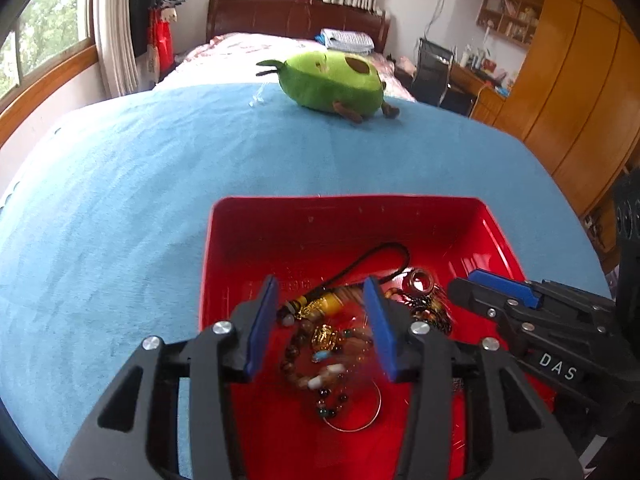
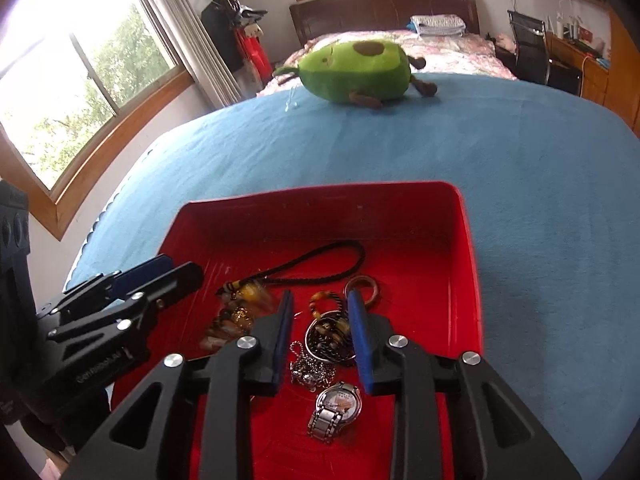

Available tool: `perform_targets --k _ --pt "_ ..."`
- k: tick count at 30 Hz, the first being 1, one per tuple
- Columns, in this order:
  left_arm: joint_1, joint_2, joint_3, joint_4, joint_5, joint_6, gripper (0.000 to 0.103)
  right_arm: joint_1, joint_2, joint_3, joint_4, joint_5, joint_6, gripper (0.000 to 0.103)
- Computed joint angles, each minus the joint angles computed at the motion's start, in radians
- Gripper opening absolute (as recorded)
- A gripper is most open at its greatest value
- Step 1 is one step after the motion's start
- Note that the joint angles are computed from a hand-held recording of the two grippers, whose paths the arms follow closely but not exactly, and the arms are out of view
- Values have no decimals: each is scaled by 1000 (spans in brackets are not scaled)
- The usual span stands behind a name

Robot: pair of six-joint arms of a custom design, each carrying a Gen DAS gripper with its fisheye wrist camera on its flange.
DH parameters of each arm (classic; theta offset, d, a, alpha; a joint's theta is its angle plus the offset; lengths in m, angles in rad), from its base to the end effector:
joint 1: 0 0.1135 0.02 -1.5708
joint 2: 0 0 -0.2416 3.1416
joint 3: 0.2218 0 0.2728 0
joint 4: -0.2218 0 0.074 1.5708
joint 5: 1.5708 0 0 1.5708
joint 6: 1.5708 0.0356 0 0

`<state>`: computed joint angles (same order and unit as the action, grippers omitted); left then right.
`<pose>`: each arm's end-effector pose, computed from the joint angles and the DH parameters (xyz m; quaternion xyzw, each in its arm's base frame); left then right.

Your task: Organize jewelry

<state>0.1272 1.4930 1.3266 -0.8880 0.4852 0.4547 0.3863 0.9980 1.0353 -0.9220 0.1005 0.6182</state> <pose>0.3252 0.0248 0.2777 0.2135 0.9160 -0.1514 0.3041 0.2071 0.0804 0.3018 0.1256 0.9323 0.1203 0.3172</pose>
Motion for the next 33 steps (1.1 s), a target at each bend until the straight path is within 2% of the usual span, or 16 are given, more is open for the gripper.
perform_targets --k 4,9,14,19,21,26,33 --pt "35 -41 -4 -37 43 25 46 36 -72 1 -56 56 38 31" --pt "54 -118 -42 -37 48 41 66 106 -125 27 -130 165 82 45" --pt "98 -178 -68 -63 73 69 75 169 -157 40 -189 240 126 53" --pt "154 -200 -69 -92 104 107 85 235 -185 50 -262 318 189 76" --pt "185 -206 -70 -104 118 122 89 251 -199 52 -293 351 214 84" --pt "274 -220 -74 -119 158 153 92 318 -232 56 -380 425 299 99" --pt "403 -278 -115 -161 216 227 96 492 -234 66 -522 510 491 99"
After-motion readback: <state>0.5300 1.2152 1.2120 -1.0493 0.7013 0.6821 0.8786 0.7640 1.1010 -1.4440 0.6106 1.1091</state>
